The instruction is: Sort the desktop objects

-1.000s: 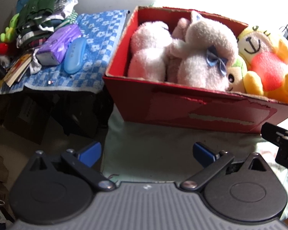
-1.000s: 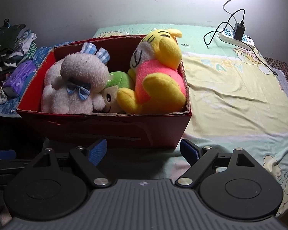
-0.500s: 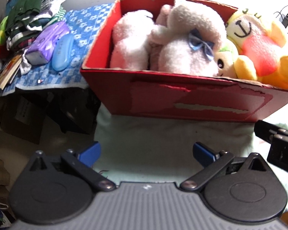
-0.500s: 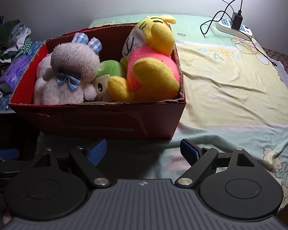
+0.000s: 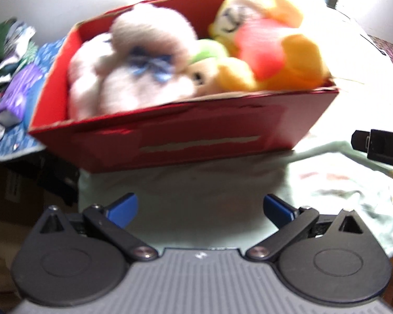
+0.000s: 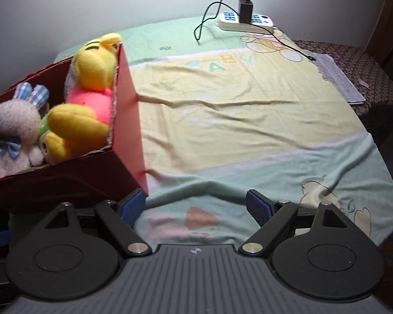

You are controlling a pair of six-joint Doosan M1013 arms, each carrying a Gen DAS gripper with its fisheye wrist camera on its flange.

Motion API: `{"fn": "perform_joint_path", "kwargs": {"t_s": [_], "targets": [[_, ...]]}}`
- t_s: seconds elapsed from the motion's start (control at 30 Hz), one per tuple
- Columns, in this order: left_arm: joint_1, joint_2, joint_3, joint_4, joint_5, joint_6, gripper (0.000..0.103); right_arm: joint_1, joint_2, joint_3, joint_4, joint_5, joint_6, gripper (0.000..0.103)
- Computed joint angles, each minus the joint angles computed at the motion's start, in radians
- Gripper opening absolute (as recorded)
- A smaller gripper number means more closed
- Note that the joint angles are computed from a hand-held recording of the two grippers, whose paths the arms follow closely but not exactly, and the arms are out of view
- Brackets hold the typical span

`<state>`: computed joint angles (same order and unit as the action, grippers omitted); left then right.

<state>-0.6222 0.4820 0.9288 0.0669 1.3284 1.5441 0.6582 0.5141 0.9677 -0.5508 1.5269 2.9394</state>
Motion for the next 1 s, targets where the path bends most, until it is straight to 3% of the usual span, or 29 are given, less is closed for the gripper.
{"fn": "perform_joint_path", "kwargs": {"t_s": [0.23,0.4,0.67,1.0], "targets": [[-0.022,0.005,-0.013,0.004,-0.004,-0.014,0.101,0.002,-0.022,0.033,-0.027,-0.009,0.003,0.086],[-0.022,0.008,-0.019,0.029,0.008,-0.069,0.101,0.003,-0.021,0.032,-0.008,-0.058,-0.047,0.086],[0.004,-0.018,0.018,0.076,-0.008,-0.146,0.101,0.006,0.022,-0.037,0.040,-0.112,-0.156,0.086],[0.058,-0.023,0.016,0.051,-0.004,-0.190,0.101,0.018,0.096,-0.171,0.047,-0.105,-0.262,0.086]]}}
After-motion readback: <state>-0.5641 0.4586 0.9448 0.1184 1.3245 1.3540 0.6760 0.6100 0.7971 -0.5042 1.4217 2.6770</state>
